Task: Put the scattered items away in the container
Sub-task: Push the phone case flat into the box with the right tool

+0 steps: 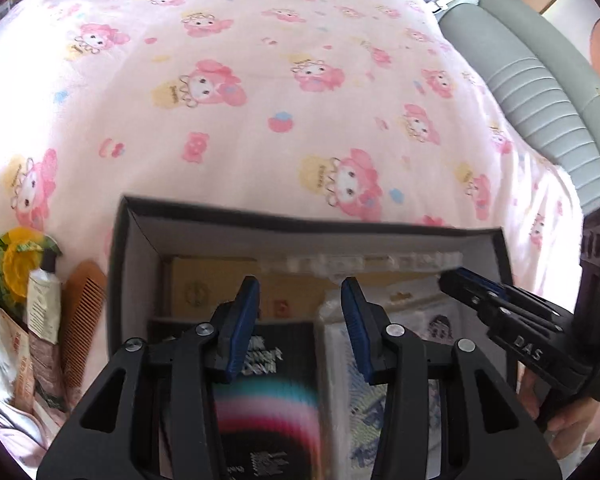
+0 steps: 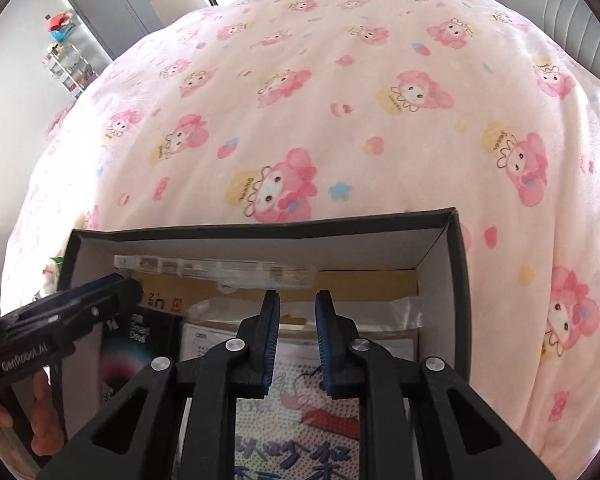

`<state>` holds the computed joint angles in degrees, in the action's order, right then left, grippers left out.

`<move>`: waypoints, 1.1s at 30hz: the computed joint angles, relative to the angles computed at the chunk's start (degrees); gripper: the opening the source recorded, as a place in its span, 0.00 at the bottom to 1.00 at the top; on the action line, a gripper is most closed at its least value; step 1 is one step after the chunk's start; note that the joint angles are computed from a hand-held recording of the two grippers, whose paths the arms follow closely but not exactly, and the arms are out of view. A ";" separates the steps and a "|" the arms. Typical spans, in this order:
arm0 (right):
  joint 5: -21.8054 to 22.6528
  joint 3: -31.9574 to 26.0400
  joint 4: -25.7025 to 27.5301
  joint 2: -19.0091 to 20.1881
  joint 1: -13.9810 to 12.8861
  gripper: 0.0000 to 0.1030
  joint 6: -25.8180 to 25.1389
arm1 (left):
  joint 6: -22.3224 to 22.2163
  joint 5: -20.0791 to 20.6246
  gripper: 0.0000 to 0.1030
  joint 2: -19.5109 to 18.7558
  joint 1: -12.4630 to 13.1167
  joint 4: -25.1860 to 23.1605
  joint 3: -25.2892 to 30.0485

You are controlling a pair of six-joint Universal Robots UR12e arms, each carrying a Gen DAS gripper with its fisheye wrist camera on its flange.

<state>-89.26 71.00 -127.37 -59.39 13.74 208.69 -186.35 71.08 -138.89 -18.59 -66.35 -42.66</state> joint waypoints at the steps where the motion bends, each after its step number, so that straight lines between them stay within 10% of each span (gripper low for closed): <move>1: -0.06 -0.07 0.07 0.12 -0.04 0.15 0.06 | 0.21 0.89 0.41 -0.16 -0.16 0.23 0.35; 18: 1.44 -3.22 -2.81 4.08 -0.19 0.45 -6.54 | 3.86 2.43 0.48 -1.65 -0.82 3.73 0.69; 26: 2.65 1.63 -8.07 -0.75 -0.38 0.45 -3.71 | 3.72 -7.37 0.51 4.32 0.62 11.21 -8.03; 33: 6.16 8.70 -7.29 -6.15 -0.35 0.45 -0.09 | 8.72 -11.24 0.54 4.56 0.27 -1.70 -7.01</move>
